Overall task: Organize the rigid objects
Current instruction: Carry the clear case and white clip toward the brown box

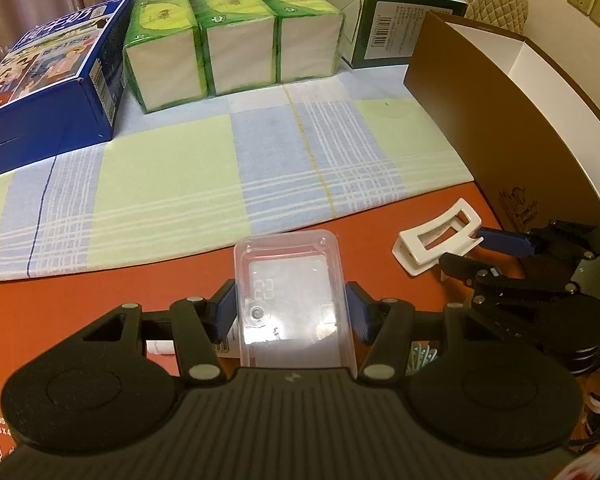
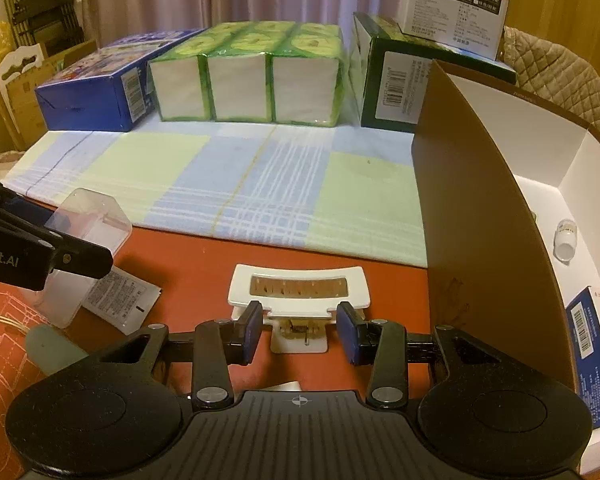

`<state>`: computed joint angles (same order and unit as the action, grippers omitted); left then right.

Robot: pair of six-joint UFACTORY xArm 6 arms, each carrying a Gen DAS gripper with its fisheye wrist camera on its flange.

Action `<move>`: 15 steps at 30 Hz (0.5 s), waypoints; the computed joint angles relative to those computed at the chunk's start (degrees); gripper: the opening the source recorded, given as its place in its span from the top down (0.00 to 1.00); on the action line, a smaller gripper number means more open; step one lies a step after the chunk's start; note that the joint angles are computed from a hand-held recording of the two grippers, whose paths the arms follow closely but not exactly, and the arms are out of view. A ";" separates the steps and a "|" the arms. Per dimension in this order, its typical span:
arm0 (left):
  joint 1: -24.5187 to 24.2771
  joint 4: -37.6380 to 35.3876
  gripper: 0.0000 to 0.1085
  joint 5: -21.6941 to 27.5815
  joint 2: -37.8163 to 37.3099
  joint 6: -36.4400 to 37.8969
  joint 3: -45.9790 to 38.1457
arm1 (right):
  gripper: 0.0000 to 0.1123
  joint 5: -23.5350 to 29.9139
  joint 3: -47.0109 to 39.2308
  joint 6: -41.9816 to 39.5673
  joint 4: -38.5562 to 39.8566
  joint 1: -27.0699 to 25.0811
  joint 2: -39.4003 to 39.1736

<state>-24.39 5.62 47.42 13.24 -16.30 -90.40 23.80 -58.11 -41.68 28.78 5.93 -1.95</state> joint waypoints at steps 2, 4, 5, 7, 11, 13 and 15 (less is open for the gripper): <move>-0.11 -0.03 0.51 0.00 0.08 -0.07 -0.09 | 0.66 0.86 -0.30 1.53 -0.74 -0.28 0.33; -0.19 0.08 0.51 0.02 0.14 -0.20 -0.15 | 0.72 1.06 -0.26 2.07 -0.33 -0.52 0.43; -0.23 0.12 0.51 0.00 0.11 -0.25 -0.11 | 0.73 0.46 0.01 1.54 0.42 -0.52 0.34; -0.28 0.18 0.51 0.01 0.06 -0.30 -0.08 | 0.75 0.58 -0.20 1.49 0.48 -0.66 0.44; -0.31 0.33 0.51 -0.02 0.03 -0.52 -0.06 | 0.74 0.37 -0.36 2.04 0.03 -0.63 0.38; -0.37 0.47 0.51 -0.09 -0.10 -0.54 0.06 | 0.74 0.39 -0.55 2.17 -1.47 -0.52 0.55; -0.41 0.64 0.51 -0.13 -0.28 -0.64 0.22 | 0.74 -0.25 -0.48 2.66 -2.88 -0.36 0.78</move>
<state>-24.81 6.26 47.29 12.96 -16.94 -90.17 23.55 -58.59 -39.02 25.90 5.57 -1.17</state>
